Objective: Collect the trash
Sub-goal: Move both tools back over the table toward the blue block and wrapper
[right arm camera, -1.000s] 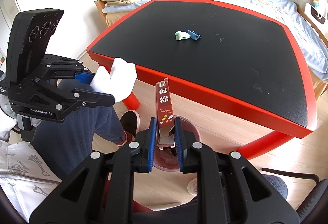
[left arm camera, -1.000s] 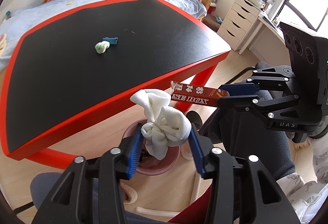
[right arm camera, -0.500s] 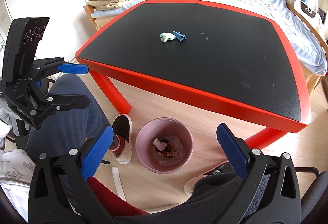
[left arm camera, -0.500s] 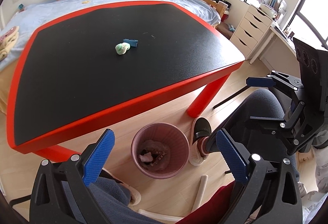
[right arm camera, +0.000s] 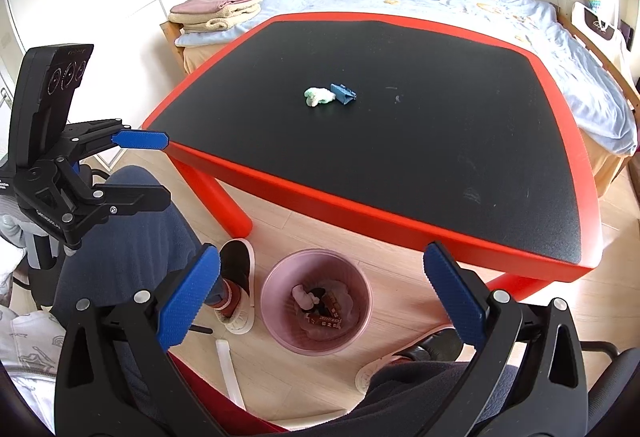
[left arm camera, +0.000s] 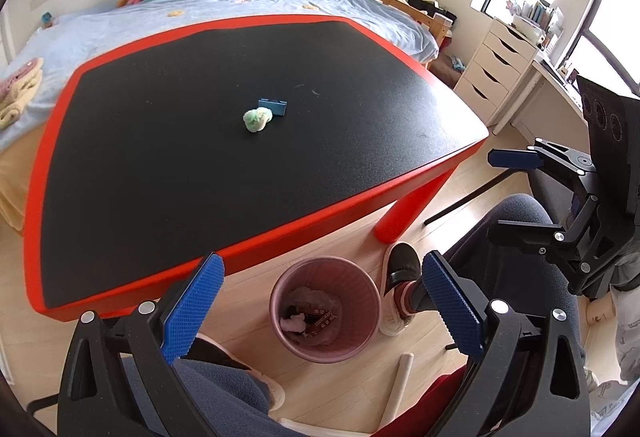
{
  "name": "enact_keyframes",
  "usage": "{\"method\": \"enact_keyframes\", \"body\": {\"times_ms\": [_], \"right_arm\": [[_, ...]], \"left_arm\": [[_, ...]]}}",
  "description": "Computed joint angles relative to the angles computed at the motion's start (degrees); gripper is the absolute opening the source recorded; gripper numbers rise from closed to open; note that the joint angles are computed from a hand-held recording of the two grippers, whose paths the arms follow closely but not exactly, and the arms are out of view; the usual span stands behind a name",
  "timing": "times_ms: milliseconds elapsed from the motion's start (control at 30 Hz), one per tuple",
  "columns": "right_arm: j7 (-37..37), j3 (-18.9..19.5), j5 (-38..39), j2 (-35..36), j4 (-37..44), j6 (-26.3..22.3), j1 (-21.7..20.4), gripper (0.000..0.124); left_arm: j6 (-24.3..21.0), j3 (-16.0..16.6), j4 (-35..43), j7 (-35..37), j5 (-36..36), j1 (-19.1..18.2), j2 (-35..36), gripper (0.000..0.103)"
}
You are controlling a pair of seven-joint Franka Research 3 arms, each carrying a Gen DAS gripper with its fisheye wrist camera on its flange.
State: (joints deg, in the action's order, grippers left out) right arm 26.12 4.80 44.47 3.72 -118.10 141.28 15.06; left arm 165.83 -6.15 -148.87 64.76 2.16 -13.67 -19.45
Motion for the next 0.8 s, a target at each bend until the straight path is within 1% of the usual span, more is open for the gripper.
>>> {"method": "enact_keyframes", "body": {"times_ms": [133,300,633,800], "right_arm": [[0.4,0.48,-0.92,2.23,3.49,0.49,0.31,0.1],[1.41,1.25,-2.84,5.93,8.44,0.69,0.46,0.1],[5.28,2.89,-9.08,16.23,20.53,0.34,0.83,0.1],[8.25,3.36,-12.68,21.99,26.65,-0.28,1.23,0.1]], "left_arm": [[-0.9,0.05,1.94,0.46,1.73,1.75,1.05,0.095],[-2.02,0.67,4.52,2.69,2.17,2.92,3.24,0.095],[-3.43,0.44,10.87,7.37,2.68,6.21,10.6,0.095],[-2.73,-0.09,13.61,7.98,3.43,8.23,14.69,0.095]]}}
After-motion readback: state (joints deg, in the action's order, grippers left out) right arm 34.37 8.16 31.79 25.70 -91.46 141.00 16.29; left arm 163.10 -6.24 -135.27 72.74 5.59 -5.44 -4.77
